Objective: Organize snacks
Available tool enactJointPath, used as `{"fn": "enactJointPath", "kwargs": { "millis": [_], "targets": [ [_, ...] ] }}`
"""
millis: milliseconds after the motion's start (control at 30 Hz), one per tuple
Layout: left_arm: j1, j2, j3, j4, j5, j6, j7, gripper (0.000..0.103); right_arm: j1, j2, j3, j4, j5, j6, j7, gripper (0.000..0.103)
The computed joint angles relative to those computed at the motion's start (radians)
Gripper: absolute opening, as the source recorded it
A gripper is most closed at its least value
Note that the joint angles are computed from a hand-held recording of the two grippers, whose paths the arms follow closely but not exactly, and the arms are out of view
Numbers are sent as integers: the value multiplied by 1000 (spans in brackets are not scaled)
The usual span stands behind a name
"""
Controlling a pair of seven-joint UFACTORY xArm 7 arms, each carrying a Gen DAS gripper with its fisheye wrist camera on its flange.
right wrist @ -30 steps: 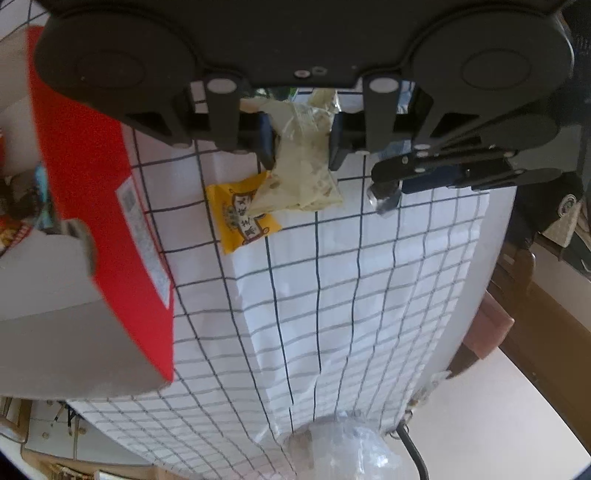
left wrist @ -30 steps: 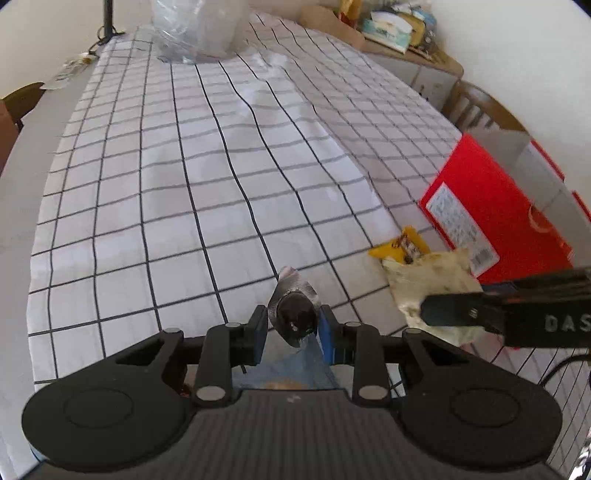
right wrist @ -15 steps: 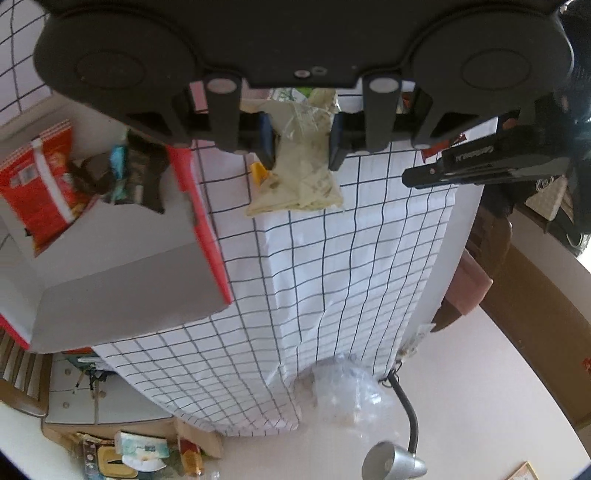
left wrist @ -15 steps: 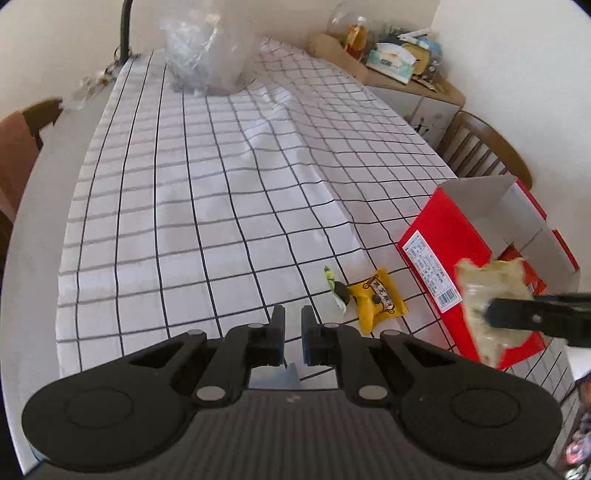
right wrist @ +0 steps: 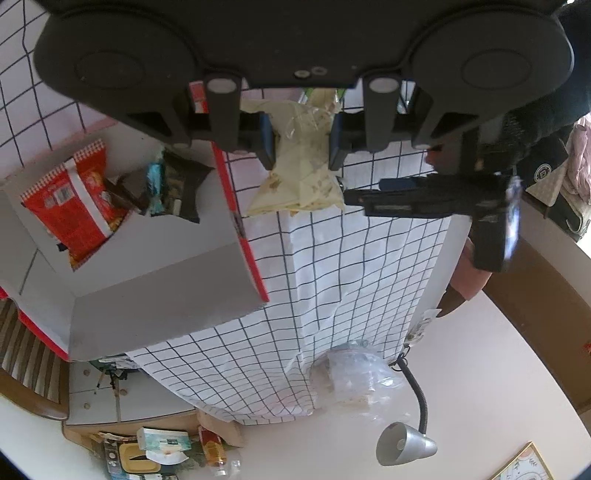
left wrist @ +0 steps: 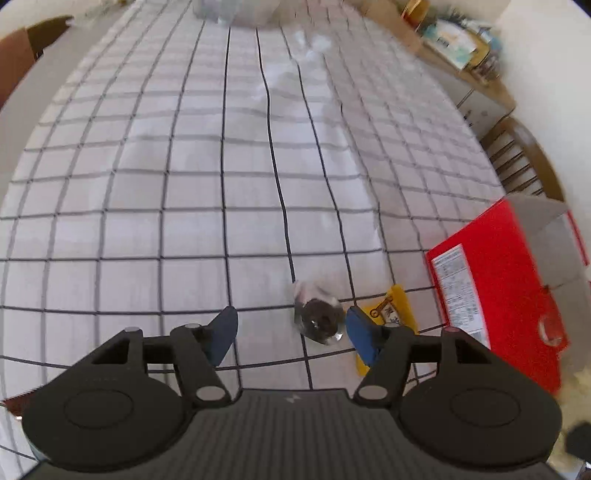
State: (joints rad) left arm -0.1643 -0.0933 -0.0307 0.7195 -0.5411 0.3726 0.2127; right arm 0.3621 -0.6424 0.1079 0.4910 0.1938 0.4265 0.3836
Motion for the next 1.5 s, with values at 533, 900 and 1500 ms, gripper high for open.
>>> {"fn": "enactJointPath", "kwargs": {
  "millis": [533, 900, 1500],
  "targets": [
    [14, 32, -86, -42, 633, -137, -499, 47, -15, -32, 0, -21, -11, 19, 17, 29],
    [-34, -3, -15, -91, 367, -188, -254, 28, -24, -62, -5, -32, -22, 39, 12, 29],
    [-89, -292, 94, -229, 189, -72, -110, 28, 86, -112, -69, -112, 61, 73, -204, 30]
  ]
}}
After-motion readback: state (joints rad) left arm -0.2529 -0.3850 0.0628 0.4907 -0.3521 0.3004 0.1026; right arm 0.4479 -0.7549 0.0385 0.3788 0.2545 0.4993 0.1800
